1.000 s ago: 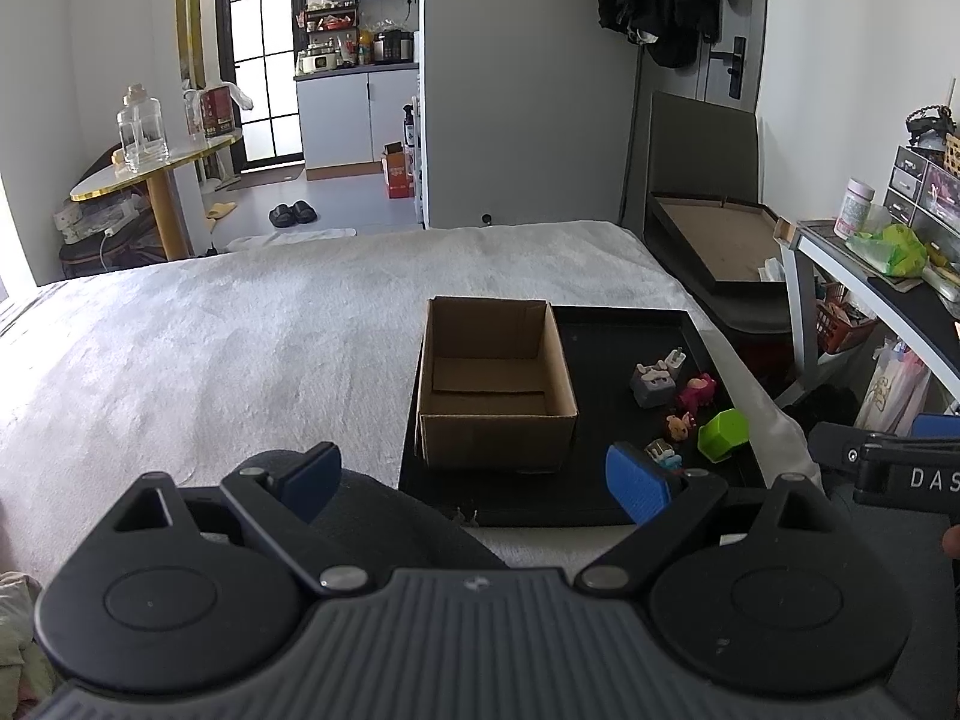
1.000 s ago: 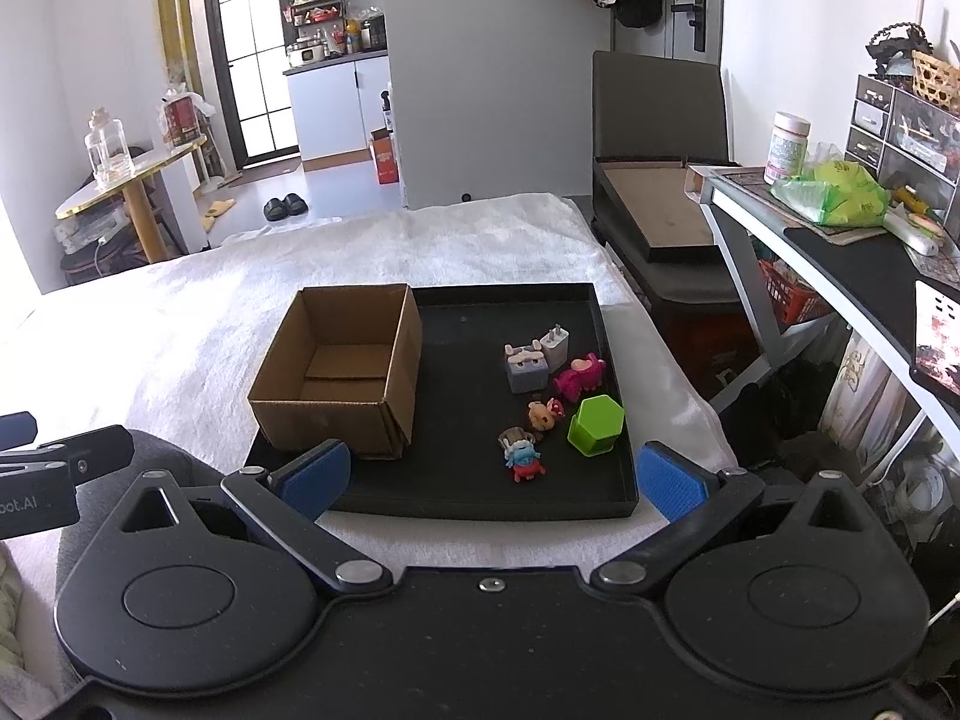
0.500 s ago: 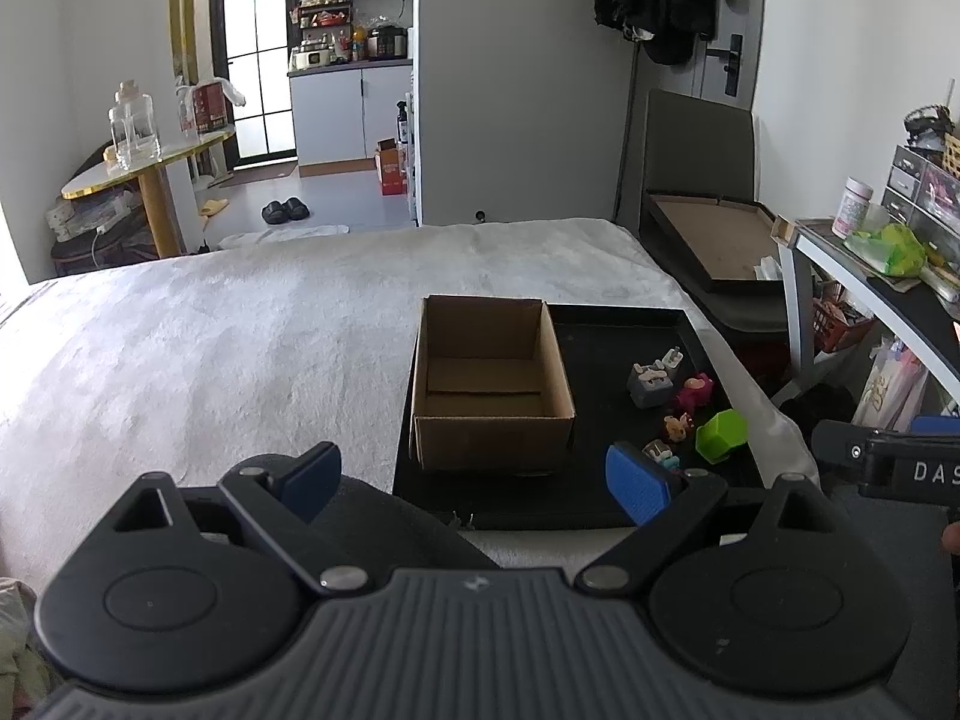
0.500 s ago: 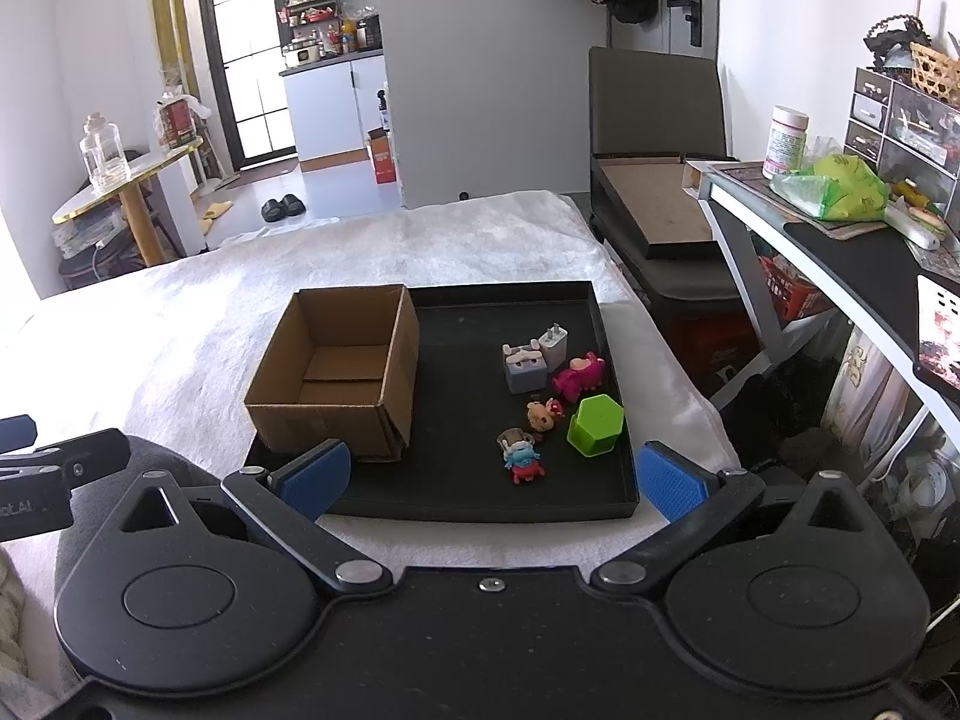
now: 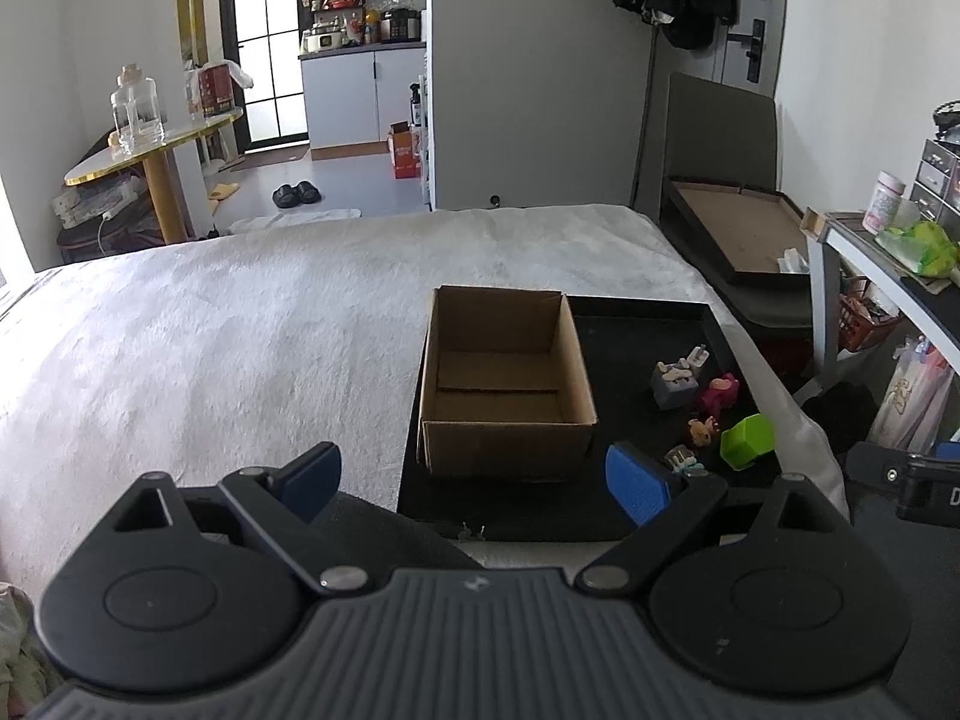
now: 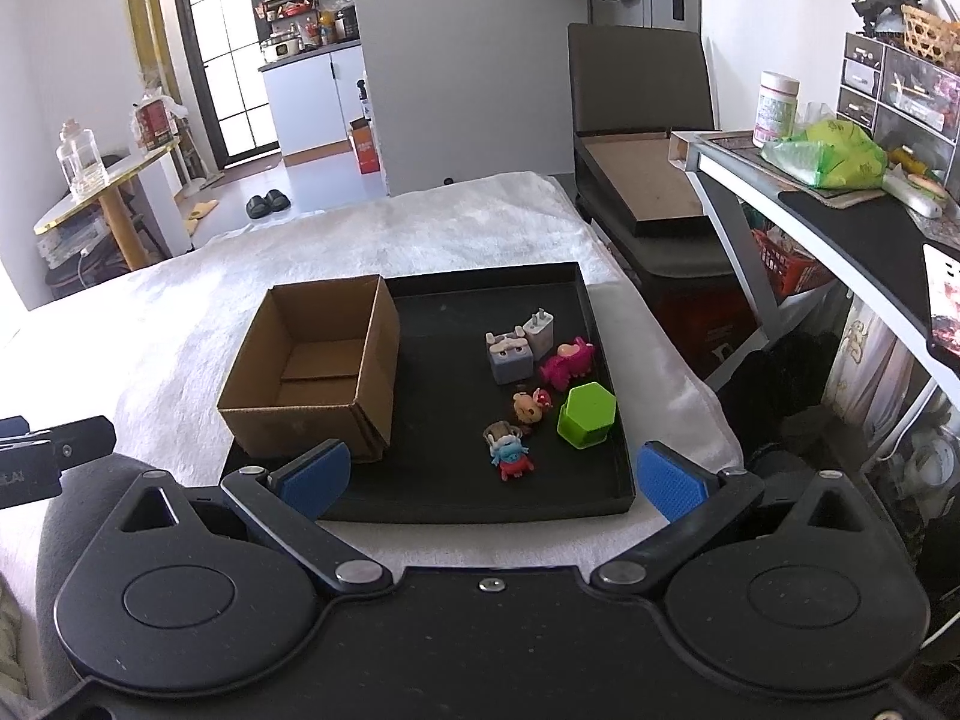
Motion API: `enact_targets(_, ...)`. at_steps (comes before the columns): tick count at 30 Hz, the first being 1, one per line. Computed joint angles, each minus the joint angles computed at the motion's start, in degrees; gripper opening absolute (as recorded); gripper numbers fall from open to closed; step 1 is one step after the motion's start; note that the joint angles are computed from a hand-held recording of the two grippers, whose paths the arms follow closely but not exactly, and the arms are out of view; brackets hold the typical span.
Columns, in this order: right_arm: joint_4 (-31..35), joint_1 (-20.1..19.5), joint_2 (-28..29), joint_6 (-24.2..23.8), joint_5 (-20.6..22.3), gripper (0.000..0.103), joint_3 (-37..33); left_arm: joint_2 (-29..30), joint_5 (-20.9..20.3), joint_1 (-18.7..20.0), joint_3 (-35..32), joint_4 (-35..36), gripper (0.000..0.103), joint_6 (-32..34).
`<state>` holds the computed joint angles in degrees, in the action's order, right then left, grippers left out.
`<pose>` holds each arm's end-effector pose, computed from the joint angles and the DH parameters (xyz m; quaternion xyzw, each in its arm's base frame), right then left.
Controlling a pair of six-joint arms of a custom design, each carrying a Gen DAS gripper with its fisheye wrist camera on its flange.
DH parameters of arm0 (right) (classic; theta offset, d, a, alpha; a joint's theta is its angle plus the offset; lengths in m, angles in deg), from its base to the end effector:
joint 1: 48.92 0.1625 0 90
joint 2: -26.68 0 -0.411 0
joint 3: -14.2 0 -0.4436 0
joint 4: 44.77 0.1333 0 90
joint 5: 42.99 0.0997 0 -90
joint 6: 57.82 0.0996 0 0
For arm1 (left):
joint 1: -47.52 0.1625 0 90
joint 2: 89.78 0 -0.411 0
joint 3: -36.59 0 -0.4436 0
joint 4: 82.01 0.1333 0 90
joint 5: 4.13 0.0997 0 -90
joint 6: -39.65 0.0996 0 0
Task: Organize rigid objects
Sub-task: 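Move the right gripper down toward the blue-and-red mug figure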
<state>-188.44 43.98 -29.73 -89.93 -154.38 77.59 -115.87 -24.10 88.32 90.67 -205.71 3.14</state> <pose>0.1375 -0.7976 0.4599 0.2012 -0.8825 0.3338 0.2631 -0.5053 -0.7359 0.1111 0.0620 0.8161 -0.4197 0.3924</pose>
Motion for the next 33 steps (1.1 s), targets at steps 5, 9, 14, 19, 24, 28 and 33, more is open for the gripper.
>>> enact_targets(5, 0.49, -0.57, 1.08, 0.80, 0.72, 0.103, -1.32, 1.24, 0.88, 0.65, -2.20, 2.27, 0.094, -0.75)
enact_targets(9, 1.78, -0.97, 2.20, 1.21, 0.77, 0.103, -2.66, 2.58, 1.19, 1.26, -4.52, 3.76, 0.092, -0.90)
enact_targets(14, 3.87, -1.31, 4.11, 2.26, 0.58, 0.103, -5.10, 4.57, 0.72, 2.05, -8.32, 7.48, 0.092, -1.34)
enact_targets(19, 5.33, -1.50, 6.36, 3.29, -0.68, 0.103, -7.83, 6.87, 0.19, 2.96, -12.80, 11.61, 0.092, -1.69)
enact_targets(24, 7.19, -1.89, 8.11, 4.43, -1.22, 0.103, -10.02, 9.92, -0.65, 3.90, -18.55, 16.14, 0.092, -1.71)
enact_targets(28, 8.96, -2.28, 9.77, 5.46, -1.85, 0.103, -12.28, 13.09, -1.04, 4.57, -24.25, 19.18, 0.092, -0.25)
enact_targets(33, 9.99, -2.78, 11.83, 5.47, -2.21, 0.101, -14.99, 20.05, -1.51, 5.39, -36.84, 25.99, 0.092, 1.47)
